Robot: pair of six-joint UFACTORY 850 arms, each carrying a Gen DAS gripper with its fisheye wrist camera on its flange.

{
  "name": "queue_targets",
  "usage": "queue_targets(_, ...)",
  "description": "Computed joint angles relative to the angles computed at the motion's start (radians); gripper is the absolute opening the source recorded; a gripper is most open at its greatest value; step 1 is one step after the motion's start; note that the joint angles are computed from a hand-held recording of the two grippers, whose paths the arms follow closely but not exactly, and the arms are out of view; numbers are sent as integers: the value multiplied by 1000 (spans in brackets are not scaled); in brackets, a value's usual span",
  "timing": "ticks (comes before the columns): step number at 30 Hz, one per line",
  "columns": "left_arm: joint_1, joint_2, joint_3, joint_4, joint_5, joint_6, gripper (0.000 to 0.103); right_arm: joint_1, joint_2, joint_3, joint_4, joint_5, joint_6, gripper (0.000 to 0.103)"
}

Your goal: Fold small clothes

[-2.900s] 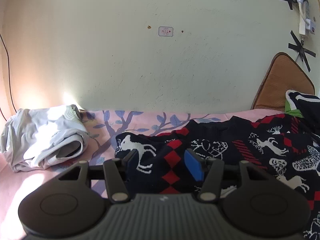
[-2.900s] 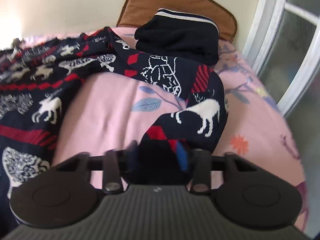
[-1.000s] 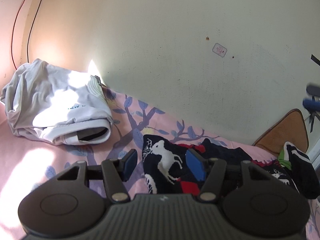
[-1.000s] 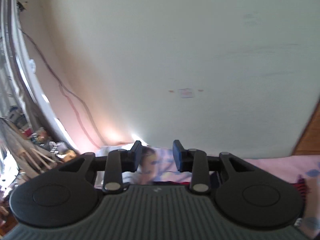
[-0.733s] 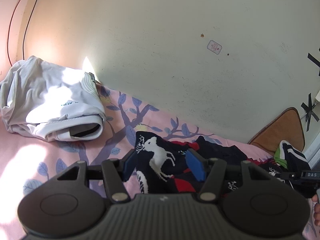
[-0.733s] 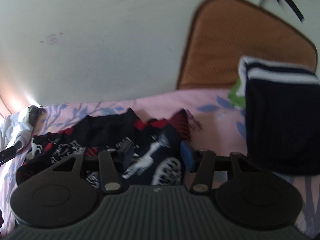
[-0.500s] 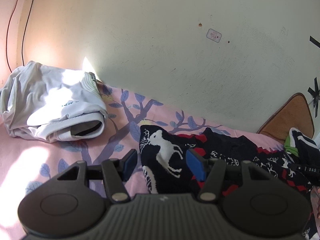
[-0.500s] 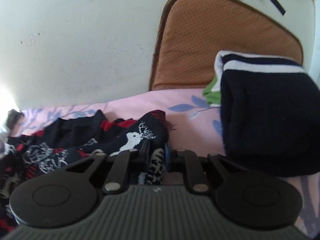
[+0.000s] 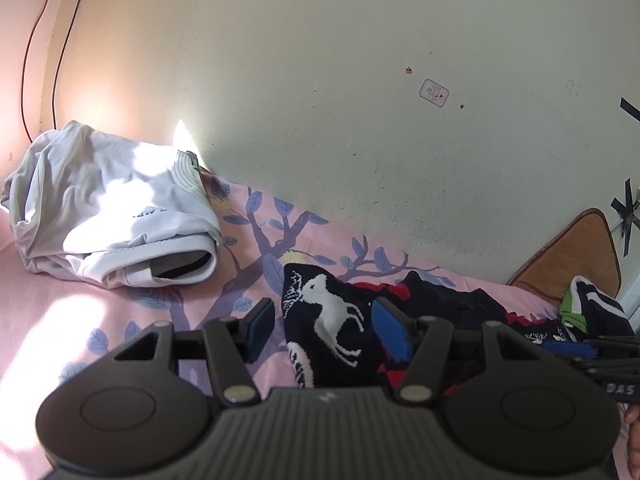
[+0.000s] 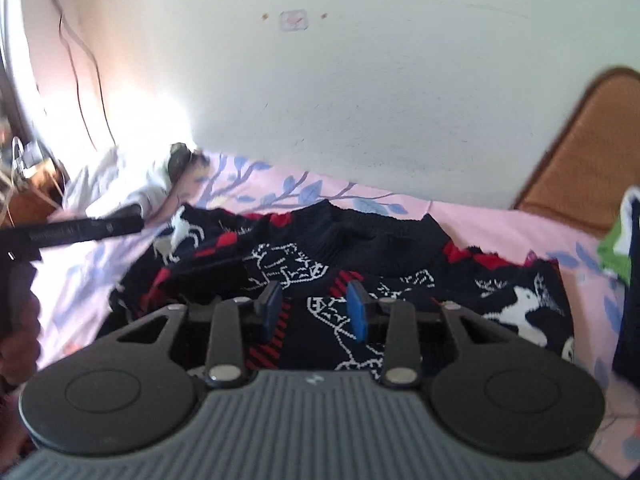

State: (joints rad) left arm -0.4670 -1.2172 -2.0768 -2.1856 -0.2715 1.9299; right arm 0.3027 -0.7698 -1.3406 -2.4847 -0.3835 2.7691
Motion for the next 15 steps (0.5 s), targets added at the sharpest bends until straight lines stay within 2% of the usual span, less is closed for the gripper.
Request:
queue_targets(2, 4, 4, 4, 71, -25, -73, 55, -6, -43, -65, 181, 30, -209, 39)
queue_targets(4, 11, 8, 7, 184, -79, -189, 55, -14, -63, -93, 390, -4, -419, 45)
queue_targets(5, 17, 10, 8, 265, -130, -271, 58, -18, -63, -102, 494, -9, -519, 52)
queue_targets(6, 22, 10, 6, 334, -188, -335, 60, -27, -63, -104, 567, -18, -578, 59)
queue_targets(8, 24, 12, 13, 394, -286, -366, 71, -43, -60, -86, 592, -28, -582, 64)
queue_targets(9, 19, 23, 34, 378, -306, -319, 75, -52, -63, -80, 592, -14, -573, 59)
queue_targets(10, 9, 37, 63, 332, -305, -229, 77, -66, -66, -71, 551, 22, -523, 46)
queue_targets(11, -9, 55, 94, 284, -270, -125, 77, -75, -65, -59, 470, 48, -431, 31)
queue_targets(12, -29, 66, 113, 223, -212, -20, 75, -76, -60, -43, 378, 33, -326, 17)
queue_targets(13, -52, 67, 116, 157, -134, 85, 58, -74, -59, -33, 307, 16, -253, 14)
queue_targets(14, -72, 60, 106, 88, -56, 189, 33, -70, -53, -22, 251, -12, -181, 12)
queue_targets(15, -86, 46, 90, 7, 0, 294, 22, -64, -44, -6, 196, -53, -114, 12)
